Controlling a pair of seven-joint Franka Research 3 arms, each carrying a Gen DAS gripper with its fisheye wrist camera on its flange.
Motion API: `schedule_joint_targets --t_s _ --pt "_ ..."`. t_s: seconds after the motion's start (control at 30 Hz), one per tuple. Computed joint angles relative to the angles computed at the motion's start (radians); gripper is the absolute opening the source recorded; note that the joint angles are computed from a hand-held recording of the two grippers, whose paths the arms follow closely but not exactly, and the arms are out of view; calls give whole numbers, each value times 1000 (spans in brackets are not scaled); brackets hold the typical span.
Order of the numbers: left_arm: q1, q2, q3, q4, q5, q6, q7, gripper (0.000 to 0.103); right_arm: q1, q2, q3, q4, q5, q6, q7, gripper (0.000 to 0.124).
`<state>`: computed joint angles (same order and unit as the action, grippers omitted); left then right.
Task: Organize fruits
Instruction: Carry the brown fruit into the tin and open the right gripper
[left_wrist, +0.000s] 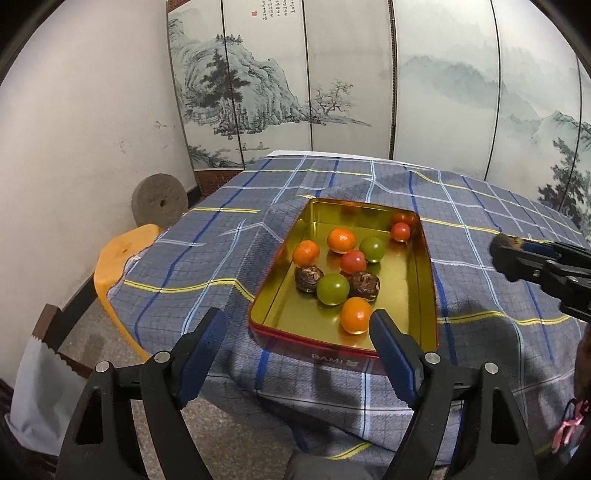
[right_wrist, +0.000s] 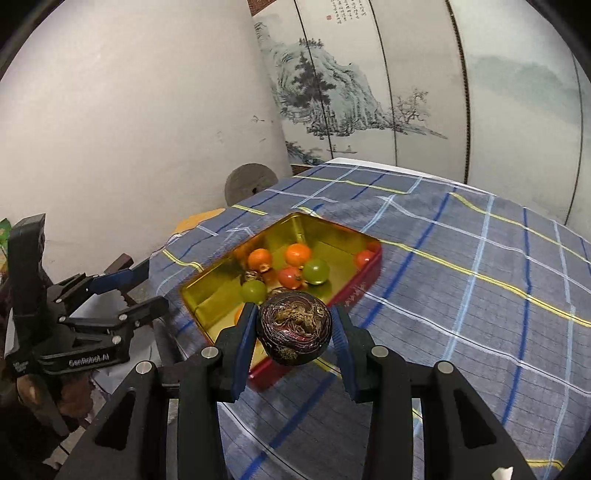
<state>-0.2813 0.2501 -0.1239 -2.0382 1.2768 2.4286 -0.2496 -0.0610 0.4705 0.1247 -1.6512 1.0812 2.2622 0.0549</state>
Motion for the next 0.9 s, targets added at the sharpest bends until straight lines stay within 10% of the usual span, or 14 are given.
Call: schedule_joint_targets --t_s 0.9 --pt "22 33 26 1 -14 56 17 94 117 271 69 287 -253 112 234 38"
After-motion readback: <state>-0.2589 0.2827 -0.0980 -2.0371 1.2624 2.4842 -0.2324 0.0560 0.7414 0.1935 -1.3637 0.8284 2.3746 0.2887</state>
